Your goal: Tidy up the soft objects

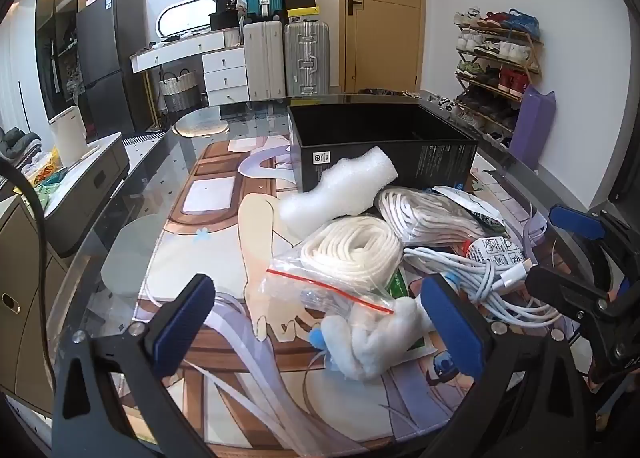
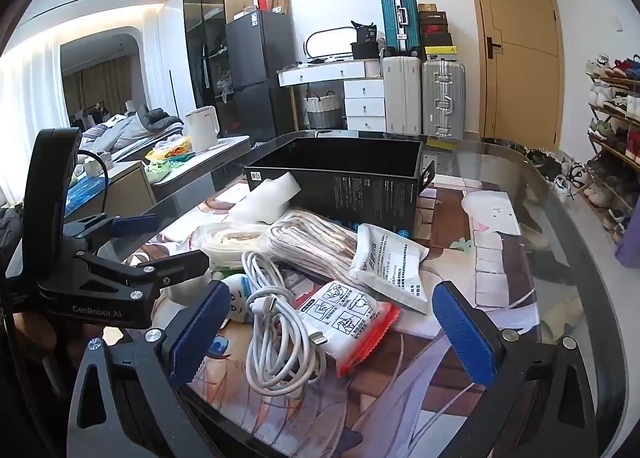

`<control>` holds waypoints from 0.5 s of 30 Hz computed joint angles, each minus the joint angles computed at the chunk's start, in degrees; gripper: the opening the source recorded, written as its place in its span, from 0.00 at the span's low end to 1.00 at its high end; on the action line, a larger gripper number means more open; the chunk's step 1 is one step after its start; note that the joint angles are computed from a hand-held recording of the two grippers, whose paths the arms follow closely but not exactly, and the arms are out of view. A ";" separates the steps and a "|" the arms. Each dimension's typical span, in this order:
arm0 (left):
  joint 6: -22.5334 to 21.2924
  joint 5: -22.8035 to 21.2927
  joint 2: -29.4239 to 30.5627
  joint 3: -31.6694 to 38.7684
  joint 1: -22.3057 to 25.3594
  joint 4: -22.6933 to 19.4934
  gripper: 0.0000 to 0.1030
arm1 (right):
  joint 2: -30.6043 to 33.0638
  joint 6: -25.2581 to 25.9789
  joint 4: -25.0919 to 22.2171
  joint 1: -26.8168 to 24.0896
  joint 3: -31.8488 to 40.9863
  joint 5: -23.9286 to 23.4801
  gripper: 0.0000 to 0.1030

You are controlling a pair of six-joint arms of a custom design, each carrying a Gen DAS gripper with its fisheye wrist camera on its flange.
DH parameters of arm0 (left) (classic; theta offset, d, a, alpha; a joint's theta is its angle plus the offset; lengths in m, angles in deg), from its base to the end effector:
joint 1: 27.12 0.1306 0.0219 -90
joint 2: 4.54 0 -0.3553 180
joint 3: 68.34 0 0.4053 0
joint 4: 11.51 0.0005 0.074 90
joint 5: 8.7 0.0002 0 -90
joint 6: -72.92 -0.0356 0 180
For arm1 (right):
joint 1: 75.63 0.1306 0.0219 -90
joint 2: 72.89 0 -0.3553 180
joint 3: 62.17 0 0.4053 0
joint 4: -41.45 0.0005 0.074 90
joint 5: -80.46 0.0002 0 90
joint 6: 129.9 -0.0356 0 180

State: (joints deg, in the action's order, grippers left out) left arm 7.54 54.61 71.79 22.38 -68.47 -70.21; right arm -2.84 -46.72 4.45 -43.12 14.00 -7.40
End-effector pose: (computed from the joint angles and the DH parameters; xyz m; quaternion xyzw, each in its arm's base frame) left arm 0.3151 -0.2567 0.5025 0.0418 0.9002 -0.0272 0.4327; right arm 0.3363 0.2121 0.4514 -0.1844 0.8500 0.1507 0.4699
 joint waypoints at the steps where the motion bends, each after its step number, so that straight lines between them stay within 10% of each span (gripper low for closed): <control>1: 0.01 0.01 -0.02 -0.02 0.00 0.03 1.00 | -0.10 -0.17 0.06 -0.04 -0.09 -0.14 1.00; 15: 0.36 0.29 0.09 0.20 -0.04 -0.27 1.00 | 0.04 -0.88 -0.52 -0.37 0.17 -0.43 1.00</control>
State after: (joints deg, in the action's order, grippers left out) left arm 7.90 54.90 71.88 22.59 -68.51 -70.48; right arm -2.80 -47.60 3.92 -43.49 14.17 -7.83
